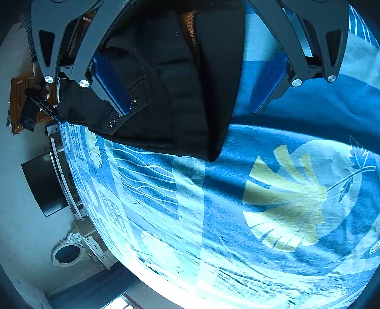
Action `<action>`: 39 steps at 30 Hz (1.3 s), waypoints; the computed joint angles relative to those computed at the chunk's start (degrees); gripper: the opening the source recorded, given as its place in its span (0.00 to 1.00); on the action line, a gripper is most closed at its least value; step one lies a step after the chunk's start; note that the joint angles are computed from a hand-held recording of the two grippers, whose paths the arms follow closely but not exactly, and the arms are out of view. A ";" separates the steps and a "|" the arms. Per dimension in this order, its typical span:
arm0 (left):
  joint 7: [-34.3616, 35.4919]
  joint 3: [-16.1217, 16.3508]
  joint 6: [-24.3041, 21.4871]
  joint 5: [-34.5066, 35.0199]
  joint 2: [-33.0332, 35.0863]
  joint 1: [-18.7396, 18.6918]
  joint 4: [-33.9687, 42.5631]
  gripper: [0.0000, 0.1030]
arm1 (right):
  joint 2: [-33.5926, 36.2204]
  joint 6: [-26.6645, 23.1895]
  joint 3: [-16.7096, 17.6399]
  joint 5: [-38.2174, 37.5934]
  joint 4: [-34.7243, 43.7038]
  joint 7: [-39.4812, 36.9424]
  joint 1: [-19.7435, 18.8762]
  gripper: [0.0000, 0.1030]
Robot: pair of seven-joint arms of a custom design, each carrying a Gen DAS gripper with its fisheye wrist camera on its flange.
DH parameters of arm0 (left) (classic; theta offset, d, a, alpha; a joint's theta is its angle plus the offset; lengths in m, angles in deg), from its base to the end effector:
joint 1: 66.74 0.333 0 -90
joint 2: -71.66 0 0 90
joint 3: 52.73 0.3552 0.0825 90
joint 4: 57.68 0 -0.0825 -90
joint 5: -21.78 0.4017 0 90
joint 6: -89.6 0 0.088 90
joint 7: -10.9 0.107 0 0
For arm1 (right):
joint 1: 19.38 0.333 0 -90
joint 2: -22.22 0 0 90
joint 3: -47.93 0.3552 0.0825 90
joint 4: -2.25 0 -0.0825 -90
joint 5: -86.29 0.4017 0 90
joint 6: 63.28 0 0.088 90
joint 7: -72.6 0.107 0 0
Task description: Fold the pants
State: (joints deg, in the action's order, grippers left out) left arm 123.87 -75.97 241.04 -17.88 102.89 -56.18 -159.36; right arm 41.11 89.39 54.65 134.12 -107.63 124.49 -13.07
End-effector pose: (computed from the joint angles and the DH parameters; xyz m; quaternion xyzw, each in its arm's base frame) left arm 0.7116 -0.1046 0.3261 0.6773 -0.6537 0.3279 0.0801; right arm 0.6643 0.1252 0.3861 -0.7311 0.5971 -0.0095 0.3299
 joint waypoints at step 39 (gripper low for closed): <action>36.30 -7.51 -4.94 -44.34 -25.20 9.58 -22.58 0.05 | -17.19 21.43 1.95 -4.21 -23.53 -11.47 9.84 0.09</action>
